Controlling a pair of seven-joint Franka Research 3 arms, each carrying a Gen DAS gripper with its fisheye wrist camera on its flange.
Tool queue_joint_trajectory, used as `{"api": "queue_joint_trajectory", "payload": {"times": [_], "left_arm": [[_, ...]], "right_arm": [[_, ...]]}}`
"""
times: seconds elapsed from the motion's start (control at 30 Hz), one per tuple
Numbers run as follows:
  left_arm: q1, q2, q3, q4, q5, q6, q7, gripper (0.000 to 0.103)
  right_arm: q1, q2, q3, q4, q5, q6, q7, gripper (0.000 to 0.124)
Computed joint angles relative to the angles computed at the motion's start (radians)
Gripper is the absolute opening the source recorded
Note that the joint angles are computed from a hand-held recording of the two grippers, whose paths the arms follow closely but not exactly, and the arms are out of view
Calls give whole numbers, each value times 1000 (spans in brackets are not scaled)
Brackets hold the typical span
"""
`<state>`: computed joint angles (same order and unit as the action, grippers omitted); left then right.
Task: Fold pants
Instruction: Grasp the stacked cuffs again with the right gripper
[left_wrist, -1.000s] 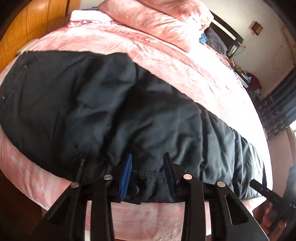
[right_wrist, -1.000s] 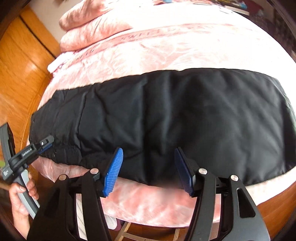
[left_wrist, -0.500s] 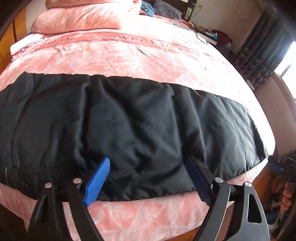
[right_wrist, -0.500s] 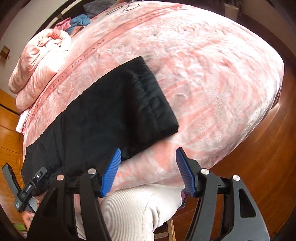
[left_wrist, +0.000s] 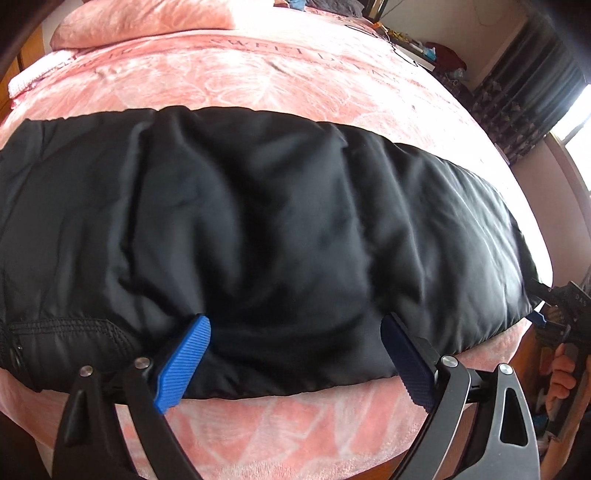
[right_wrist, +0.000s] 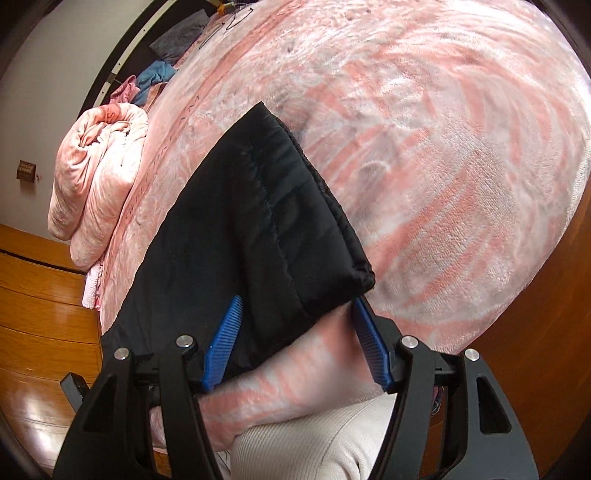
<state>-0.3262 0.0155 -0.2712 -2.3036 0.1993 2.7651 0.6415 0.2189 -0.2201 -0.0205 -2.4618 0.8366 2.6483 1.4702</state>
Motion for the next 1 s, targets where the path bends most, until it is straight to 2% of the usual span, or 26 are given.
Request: {"api": "queue_joint_trajectory", "payload": {"times": [0.07,0.2,0.23,0.27,0.37,0.47,0.57,0.67,0.73,0.8,0.83,0.93,0.97,1.0], "left_arm": [[3,-8,2,-14,-38,18,13,94],[7,-11,5,-19,-55,21,33,95],[8,-9,6,-19,-54,21,36,96],[8,-10,5,-19,-54,20,39,96],[13,-14,8,-31,-81,35,73,96],[11,-13,6,-32,-90,40,74,96],[12,-24,7,-39,-126,41,93,96],[12,-62,12,-79,-180,108,99,96],[24,-91,9,-87,-101,120,34,96],[37,-104,2,-78,-11,99,-12,96],[32,-101,7,-74,-16,91,-1,96],[7,-56,28,-60,-146,66,105,96],[10,-32,26,-48,-139,44,108,96],[15,-10,23,-46,-88,55,94,97]], "right_arm": [[-4,-1,15,0,-34,43,24,49],[2,46,-6,42,1,31,3,49],[2,61,-11,52,25,26,-9,43],[2,66,-12,59,46,21,-24,30],[10,33,8,53,57,47,-79,20],[22,13,15,63,51,62,-93,15],[43,-7,-20,89,153,42,-170,12],[43,-34,-30,129,205,31,-236,12],[27,-59,-3,139,143,83,-206,11],[-28,-79,57,121,-38,165,-47,11],[-67,-79,82,113,-135,174,46,11],[-91,-28,55,121,-225,89,163,11],[-104,-4,59,121,-291,57,214,11],[-134,25,84,127,-421,23,310,11]]}}
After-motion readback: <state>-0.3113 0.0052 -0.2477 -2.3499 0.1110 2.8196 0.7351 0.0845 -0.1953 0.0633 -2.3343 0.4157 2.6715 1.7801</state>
